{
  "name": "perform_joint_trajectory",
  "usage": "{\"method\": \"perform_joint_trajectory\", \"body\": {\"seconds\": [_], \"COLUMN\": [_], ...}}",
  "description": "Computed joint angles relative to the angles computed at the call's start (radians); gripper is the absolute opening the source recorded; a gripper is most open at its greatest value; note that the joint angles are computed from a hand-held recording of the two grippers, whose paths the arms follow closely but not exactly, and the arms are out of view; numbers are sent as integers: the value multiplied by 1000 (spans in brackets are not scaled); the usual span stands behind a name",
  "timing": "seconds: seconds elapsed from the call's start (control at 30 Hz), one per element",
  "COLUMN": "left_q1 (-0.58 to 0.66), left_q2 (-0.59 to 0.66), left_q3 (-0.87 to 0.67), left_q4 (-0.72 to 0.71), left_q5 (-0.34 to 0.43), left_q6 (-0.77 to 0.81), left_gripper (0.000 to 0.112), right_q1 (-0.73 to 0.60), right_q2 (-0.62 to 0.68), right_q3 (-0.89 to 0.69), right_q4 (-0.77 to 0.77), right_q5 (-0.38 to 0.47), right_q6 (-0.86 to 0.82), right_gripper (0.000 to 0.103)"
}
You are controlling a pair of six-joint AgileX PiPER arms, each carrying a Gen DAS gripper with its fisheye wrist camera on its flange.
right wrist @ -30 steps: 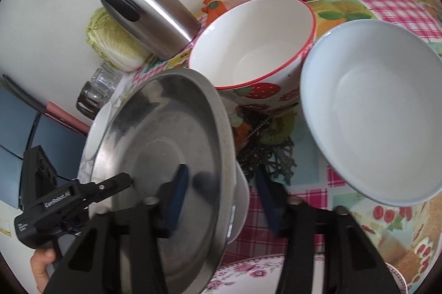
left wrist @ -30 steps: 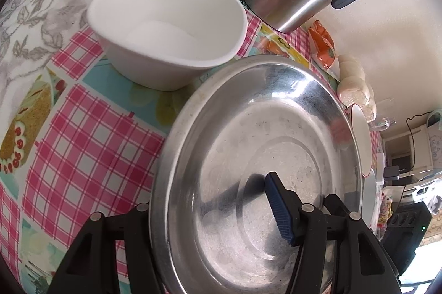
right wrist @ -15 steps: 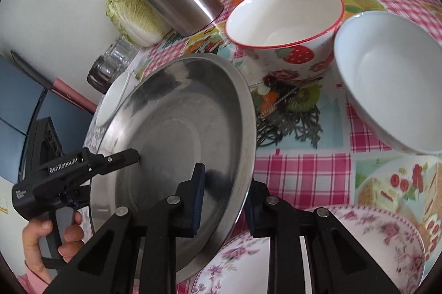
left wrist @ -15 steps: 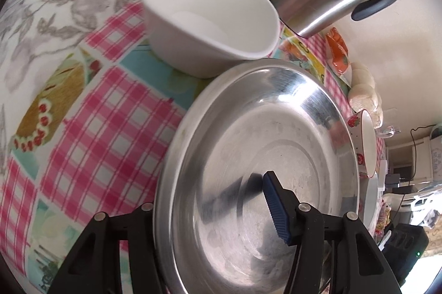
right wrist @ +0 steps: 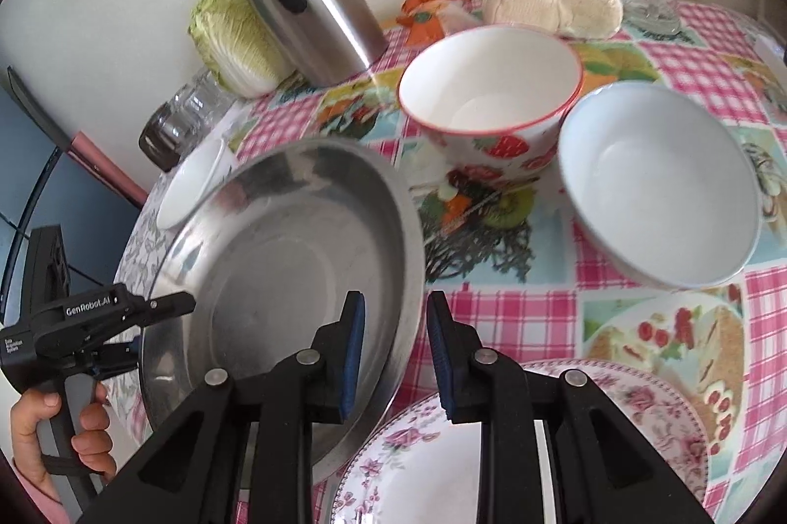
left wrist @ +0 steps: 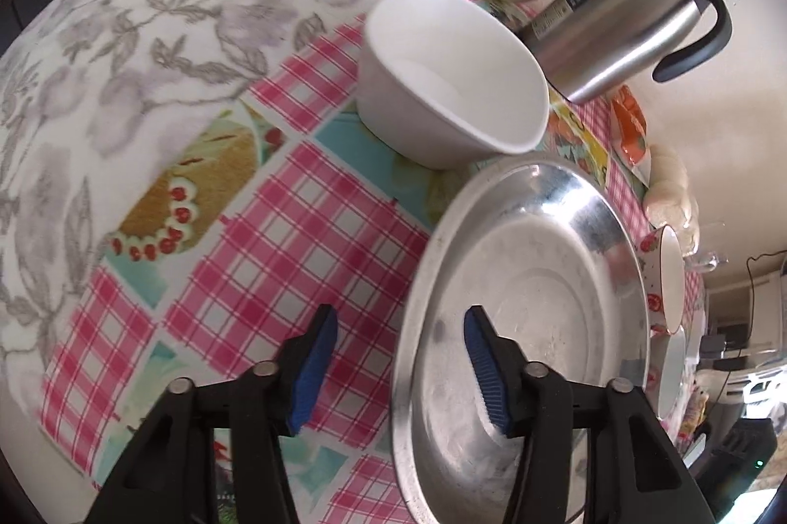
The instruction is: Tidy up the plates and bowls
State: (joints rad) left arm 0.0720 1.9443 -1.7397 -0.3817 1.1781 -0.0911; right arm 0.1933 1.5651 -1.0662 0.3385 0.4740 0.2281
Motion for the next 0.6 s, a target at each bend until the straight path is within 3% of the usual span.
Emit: {"method": "perform_joint_trajectory", "body": {"seconds": [0.07, 0.2, 0.3, 0.6], "left_q1": [-4, -33, -64, -94], "left_q2": [-5, -24, -29, -9], "left_q3": [-4, 9, 14, 21], "left_q4": [15, 21, 45, 73], "left_q5": [-1, -54, -103, -192], "left_q6": [8, 73, 97, 83], "left_gripper": [34, 30, 30, 30], "right_q1": [-3, 21, 31, 27], "right_q2": [-12, -13, -22, -2], "right_q3": [7, -13, -5, 7], "right_q4": [-6, -147, -230, -276], "right_q5": [-20, -22, -47, -96], "right_q6": [6, 115, 183, 228], "right_gripper": [18, 11, 11, 11]}}
